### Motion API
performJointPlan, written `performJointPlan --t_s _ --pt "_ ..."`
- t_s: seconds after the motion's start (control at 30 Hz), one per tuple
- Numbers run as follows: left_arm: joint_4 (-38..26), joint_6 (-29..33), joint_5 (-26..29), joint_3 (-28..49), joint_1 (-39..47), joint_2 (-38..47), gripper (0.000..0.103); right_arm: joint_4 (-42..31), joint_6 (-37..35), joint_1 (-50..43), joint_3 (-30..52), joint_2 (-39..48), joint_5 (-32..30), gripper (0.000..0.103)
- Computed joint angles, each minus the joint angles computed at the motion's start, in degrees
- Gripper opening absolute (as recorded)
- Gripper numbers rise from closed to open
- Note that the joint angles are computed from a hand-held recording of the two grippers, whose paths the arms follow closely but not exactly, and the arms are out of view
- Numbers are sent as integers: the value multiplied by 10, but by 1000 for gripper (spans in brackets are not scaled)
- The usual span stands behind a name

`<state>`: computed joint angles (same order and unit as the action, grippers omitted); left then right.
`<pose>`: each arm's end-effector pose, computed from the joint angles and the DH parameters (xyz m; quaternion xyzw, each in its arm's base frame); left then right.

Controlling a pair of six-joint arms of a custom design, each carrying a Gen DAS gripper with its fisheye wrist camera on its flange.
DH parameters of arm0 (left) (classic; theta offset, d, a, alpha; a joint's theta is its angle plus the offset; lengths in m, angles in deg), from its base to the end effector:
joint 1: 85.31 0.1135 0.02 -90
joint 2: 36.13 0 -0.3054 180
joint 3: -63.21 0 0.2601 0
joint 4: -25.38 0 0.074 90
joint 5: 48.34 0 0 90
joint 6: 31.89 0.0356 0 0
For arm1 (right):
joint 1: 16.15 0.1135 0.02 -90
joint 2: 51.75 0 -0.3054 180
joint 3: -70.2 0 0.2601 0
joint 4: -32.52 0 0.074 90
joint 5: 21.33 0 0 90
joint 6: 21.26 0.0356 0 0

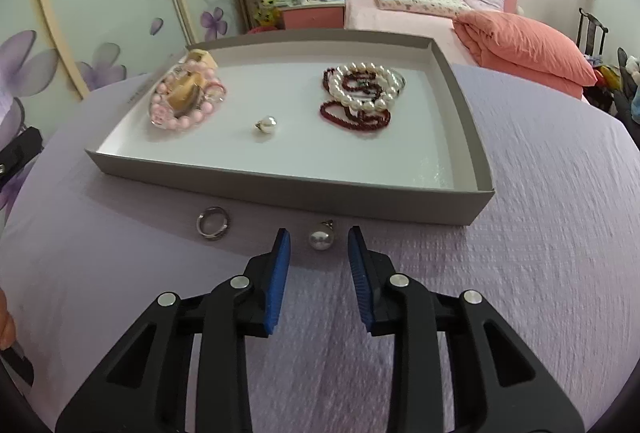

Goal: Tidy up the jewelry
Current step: 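Grasp the silver-capped pearl with the right tool while the left tool approaches the silver ring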

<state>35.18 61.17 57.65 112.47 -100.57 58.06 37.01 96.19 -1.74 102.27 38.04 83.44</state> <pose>0.3013 -0.0924 0.1721 0.2032 0.8575 -0.1712 0.4406 0.2179 0.0466 0.1121 0.1471 0.9304 -0.0022 0.3357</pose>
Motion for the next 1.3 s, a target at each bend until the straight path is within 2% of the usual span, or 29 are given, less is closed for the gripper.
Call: performJointPlan --t_s 0.17,0.33,0.6,0.7,0.77,0.83,0.87,0.93,1.13,1.3 --pt "-1 0 -6 4 -8 11 61 -10 -9 15 10 8 23 30" --pt "0 -2 -12 6 -17 18 61 -7 -16 29 9 10 37 18" --pt "-1 -2 -16 5 -31 23 61 2 -8 21 -11 -10 22 10" --pt "-2 0 -21 6 -40 26 61 0 -13 18 -8 -10 21 10" --pt "-4 1 -21 8 -41 28 61 2 -10 16 -9 -10 14 15" --pt "-2 1 -21 8 -42 29 61 7 -9 14 -12 -15 1 46" --pt "-1 0 -21 7 -42 28 61 9 -8 20 -11 -15 9 48" --pt "-1 -1 -23 7 -43 29 61 -1 -9 27 -1 -5 20 47" --pt "2 -1 -22 5 -43 34 61 -11 0 21 19 13 28 32" --pt "6 2 -22 5 -44 41 61 -29 6 40 33 20 52 29"
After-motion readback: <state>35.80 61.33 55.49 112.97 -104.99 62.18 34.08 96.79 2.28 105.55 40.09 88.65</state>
